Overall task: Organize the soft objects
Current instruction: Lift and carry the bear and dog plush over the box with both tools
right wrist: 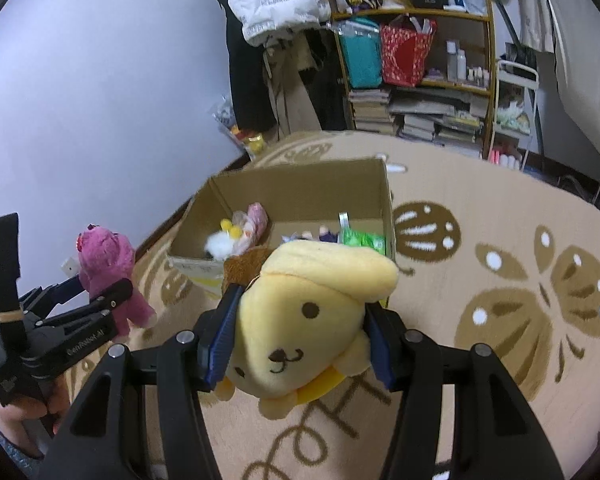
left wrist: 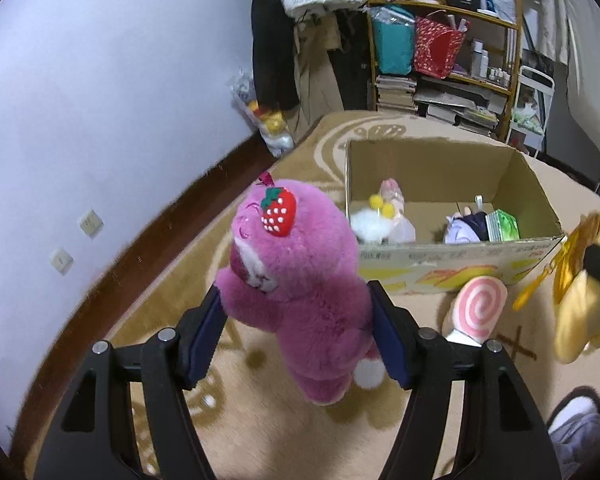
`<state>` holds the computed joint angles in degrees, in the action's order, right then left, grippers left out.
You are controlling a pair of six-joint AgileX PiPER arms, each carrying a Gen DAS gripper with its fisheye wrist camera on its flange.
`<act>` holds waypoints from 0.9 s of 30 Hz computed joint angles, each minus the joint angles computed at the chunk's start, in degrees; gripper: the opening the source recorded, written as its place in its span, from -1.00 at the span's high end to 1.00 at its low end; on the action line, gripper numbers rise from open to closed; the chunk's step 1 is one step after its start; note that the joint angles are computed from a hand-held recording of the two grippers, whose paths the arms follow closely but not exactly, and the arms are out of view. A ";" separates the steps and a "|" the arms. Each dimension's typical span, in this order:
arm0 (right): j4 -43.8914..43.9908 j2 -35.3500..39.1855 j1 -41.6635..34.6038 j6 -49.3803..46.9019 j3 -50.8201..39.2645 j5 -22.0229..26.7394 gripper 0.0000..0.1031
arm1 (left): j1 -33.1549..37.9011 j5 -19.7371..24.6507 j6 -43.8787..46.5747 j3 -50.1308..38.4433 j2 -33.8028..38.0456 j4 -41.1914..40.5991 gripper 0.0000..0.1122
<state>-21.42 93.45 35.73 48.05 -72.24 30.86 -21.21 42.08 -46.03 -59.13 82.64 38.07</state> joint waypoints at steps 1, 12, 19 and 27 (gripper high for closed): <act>-0.38 -0.09 -0.08 0.02 -0.28 -0.11 -0.17 | -0.55 0.39 -0.26 -0.62 0.14 1.07 -0.20; -0.72 2.87 -2.35 -2.48 -6.49 -0.26 -0.17 | -1.64 -0.43 0.23 -7.31 2.95 3.77 -0.20; -0.15 6.62 -3.00 -6.77 -11.92 0.66 -0.17 | -0.23 -1.96 1.66 -10.51 6.08 3.01 -0.20; 1.78 10.91 -4.09 -11.51 -17.29 1.84 -0.17 | 1.24 -2.45 3.34 -16.92 12.41 3.47 -0.20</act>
